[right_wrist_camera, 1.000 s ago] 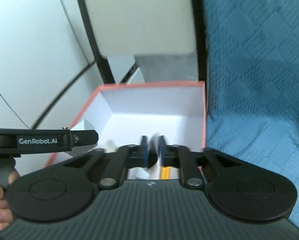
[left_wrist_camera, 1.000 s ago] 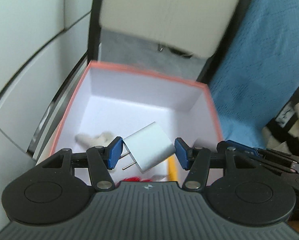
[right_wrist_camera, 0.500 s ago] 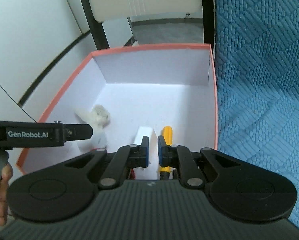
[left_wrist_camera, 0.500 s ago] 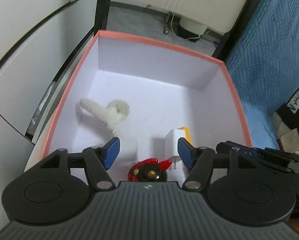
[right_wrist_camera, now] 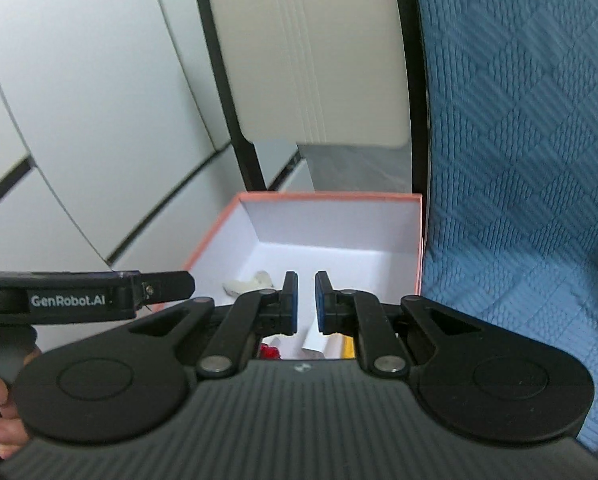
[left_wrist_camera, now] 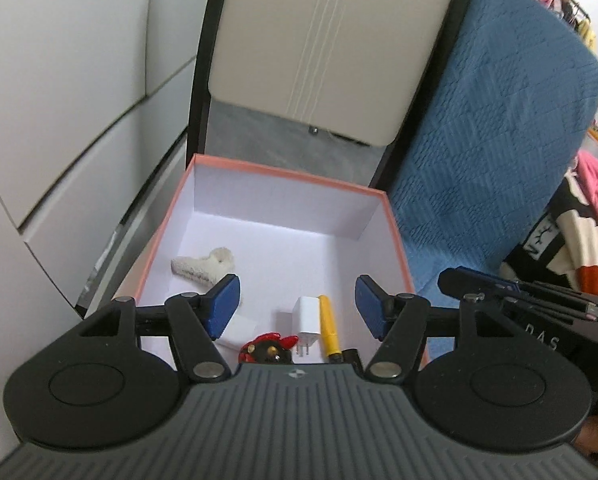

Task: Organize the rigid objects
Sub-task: 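Open both grippers to release the charger and USB stick into the box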

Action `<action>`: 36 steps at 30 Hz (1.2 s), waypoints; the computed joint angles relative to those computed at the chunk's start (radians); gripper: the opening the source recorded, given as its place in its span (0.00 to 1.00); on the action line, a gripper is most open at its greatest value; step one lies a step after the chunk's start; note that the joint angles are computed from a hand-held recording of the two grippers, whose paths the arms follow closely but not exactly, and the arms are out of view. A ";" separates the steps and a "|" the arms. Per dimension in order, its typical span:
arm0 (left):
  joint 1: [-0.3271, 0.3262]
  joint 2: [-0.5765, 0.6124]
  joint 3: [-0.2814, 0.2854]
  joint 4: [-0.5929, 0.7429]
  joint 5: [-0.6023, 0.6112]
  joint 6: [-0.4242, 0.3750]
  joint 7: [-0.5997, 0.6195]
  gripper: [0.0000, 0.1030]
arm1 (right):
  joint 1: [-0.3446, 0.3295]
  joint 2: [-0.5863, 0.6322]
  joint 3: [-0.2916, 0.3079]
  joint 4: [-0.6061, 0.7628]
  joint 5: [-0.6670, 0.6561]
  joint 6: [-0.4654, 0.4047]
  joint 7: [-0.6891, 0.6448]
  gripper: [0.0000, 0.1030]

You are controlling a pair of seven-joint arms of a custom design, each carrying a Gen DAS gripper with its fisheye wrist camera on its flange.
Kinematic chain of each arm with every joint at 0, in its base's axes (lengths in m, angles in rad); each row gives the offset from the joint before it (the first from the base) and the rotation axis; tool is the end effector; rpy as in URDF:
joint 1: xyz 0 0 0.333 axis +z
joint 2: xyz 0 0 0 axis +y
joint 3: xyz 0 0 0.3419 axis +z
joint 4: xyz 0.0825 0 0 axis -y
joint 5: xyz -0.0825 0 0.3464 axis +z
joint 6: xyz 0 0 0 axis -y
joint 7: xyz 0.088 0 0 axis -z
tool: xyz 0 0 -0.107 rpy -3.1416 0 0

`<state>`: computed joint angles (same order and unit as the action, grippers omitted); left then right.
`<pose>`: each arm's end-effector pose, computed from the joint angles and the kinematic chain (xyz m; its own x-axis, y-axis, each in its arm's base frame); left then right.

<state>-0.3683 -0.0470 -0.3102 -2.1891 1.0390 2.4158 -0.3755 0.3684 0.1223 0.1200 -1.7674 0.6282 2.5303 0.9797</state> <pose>0.4046 -0.3230 0.4823 0.4249 -0.8779 0.2209 -0.5589 -0.4464 -0.6989 0.5455 0.2778 0.5973 0.6744 -0.7027 -0.2265 -0.6231 -0.3771 -0.6853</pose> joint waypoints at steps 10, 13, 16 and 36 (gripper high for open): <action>-0.100 -0.037 -0.088 0.030 -0.001 -0.214 -0.103 0.67 | -0.031 -0.151 -0.022 -0.122 0.129 -0.035 -0.133 0.11; -0.132 -0.030 -0.106 0.037 -0.011 -0.260 -0.140 0.67 | -0.037 -0.193 -0.033 -0.168 0.156 -0.050 -0.173 0.11; -0.162 -0.011 -0.115 0.045 -0.016 -0.287 -0.158 0.67 | -0.042 -0.225 -0.041 -0.208 0.173 -0.057 -0.197 0.11; -0.283 0.072 -0.113 0.095 -0.037 -0.387 -0.263 0.88 | -0.080 -0.343 -0.077 -0.390 0.216 -0.045 -0.299 0.27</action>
